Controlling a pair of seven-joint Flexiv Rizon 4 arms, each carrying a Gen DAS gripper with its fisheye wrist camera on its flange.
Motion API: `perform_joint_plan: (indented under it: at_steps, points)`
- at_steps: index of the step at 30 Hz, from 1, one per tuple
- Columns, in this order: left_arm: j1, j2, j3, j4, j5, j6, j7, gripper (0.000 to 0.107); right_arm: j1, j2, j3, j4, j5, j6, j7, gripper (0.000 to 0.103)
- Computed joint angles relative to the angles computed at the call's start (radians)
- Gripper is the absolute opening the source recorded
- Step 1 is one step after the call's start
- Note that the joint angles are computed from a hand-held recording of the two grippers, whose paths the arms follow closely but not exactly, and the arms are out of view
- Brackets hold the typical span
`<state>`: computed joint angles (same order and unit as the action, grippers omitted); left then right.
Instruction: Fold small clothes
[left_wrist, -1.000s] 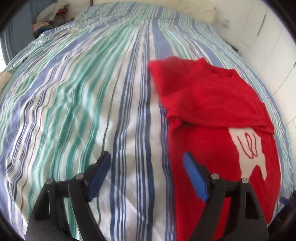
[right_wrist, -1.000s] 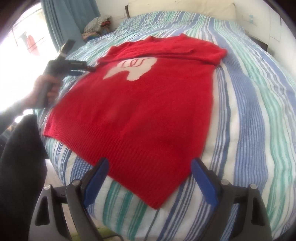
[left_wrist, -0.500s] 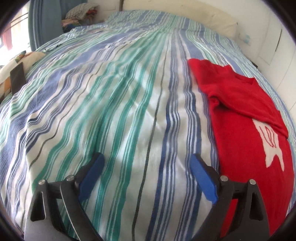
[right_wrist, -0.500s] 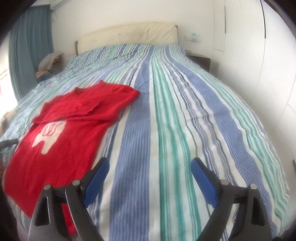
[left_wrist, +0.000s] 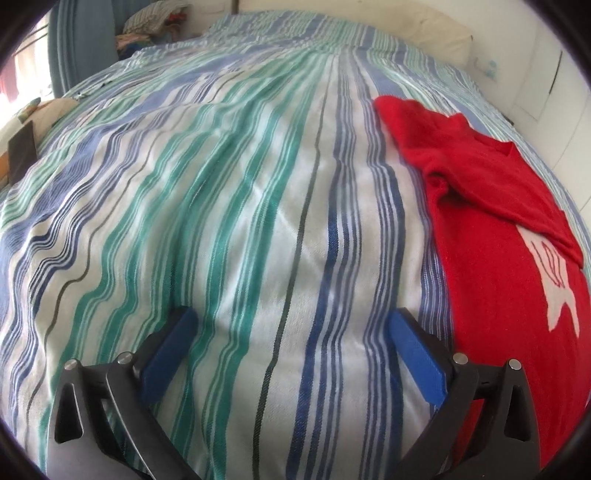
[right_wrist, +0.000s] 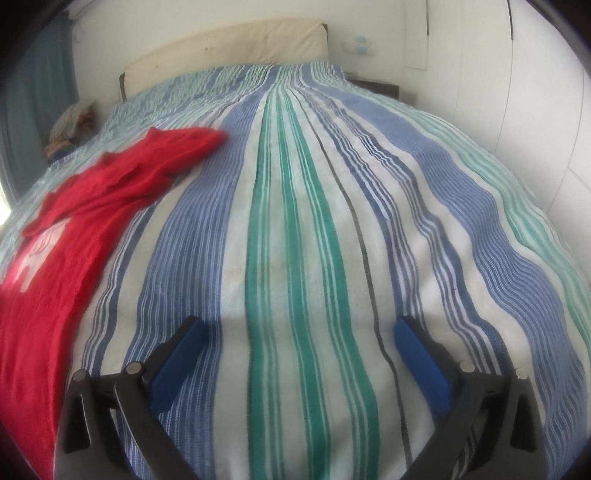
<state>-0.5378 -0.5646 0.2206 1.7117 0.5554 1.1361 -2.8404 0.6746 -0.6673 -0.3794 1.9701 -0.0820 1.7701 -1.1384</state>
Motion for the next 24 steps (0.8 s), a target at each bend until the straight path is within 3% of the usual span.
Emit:
perform_joint_plan:
  at_steps: [24]
  points:
    - [0.002,-0.002,-0.004,-0.006,0.007,-0.014,0.003,0.103,-0.013,-0.004,0.018,-0.005,0.016,0.013,-0.012,0.102]
